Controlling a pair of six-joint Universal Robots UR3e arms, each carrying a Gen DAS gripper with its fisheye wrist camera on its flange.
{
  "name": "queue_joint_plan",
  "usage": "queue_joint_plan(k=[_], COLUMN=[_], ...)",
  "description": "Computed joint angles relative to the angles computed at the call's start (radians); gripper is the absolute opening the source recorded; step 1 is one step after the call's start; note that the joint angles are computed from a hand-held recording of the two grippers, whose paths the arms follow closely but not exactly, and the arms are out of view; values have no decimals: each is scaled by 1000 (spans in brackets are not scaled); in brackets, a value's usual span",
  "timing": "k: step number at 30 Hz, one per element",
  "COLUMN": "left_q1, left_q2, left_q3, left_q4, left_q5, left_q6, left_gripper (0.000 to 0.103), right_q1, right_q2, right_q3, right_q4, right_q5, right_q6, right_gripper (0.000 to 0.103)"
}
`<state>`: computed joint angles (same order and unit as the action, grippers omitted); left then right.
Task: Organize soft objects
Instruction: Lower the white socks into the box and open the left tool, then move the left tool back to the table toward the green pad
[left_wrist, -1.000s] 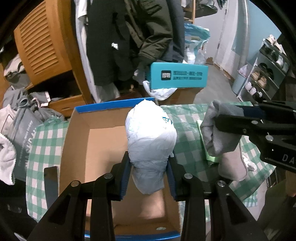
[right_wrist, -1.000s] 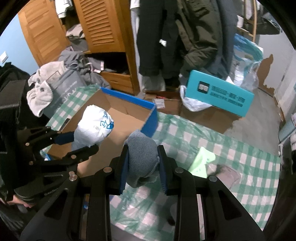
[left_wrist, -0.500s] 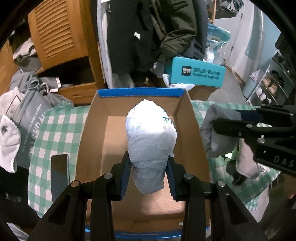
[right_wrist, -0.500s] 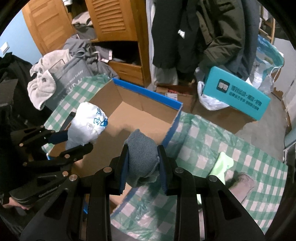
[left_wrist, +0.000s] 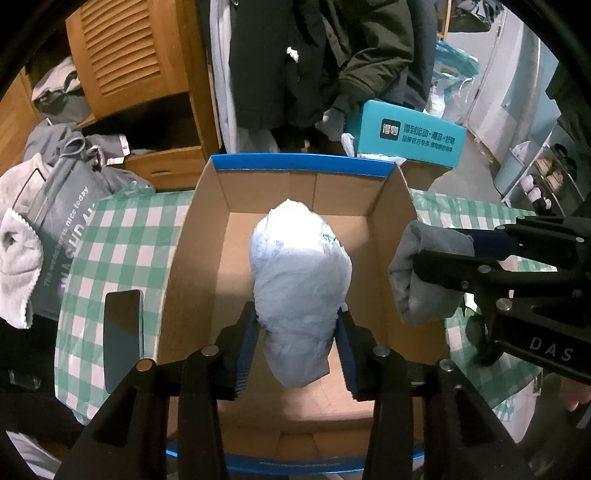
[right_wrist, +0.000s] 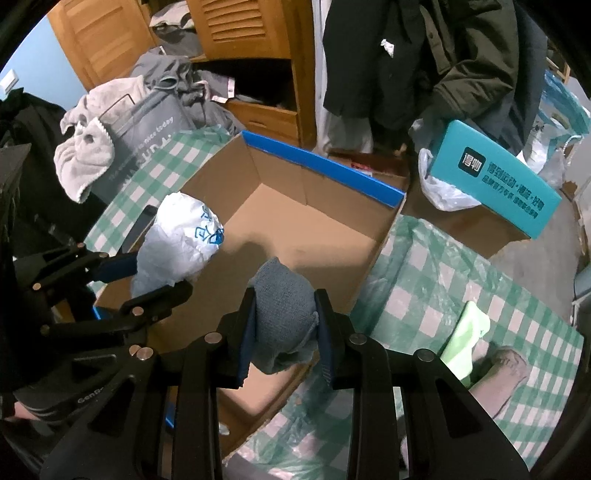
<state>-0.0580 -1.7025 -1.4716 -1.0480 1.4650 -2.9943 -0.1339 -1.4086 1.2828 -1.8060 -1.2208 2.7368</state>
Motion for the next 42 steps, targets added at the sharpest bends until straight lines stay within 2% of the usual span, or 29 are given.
queue_joint_plan(k=[3, 5, 7, 22, 26, 42], left_q1=[-20, -28, -25, -68, -89, -190], left_q2=[-5, -6, -6, -13, -21, -91], left_q3=[0, 0, -2, 33, 46, 150], left_q4=[22, 31, 32, 26, 29, -19], left_q5=[44, 62, 58, 55, 62, 69], left_q6=[-3, -4, -3, -16, -21, -57], left_gripper=[57, 62, 63, 68, 73, 73], right_q1=[7, 4, -10, -120, -157, -325], right_q2=[2, -3, -13, -96, -118, -202], right_q3=[-1, 6, 18, 77, 99, 213], right_q4=[-9, -18, -24, -7, 2, 26], right_q5=[-14, -13, -4, 25, 34, 45], right_q6=[6, 9, 10, 1, -18, -86], right_gripper=[39, 50, 60, 67, 70, 73])
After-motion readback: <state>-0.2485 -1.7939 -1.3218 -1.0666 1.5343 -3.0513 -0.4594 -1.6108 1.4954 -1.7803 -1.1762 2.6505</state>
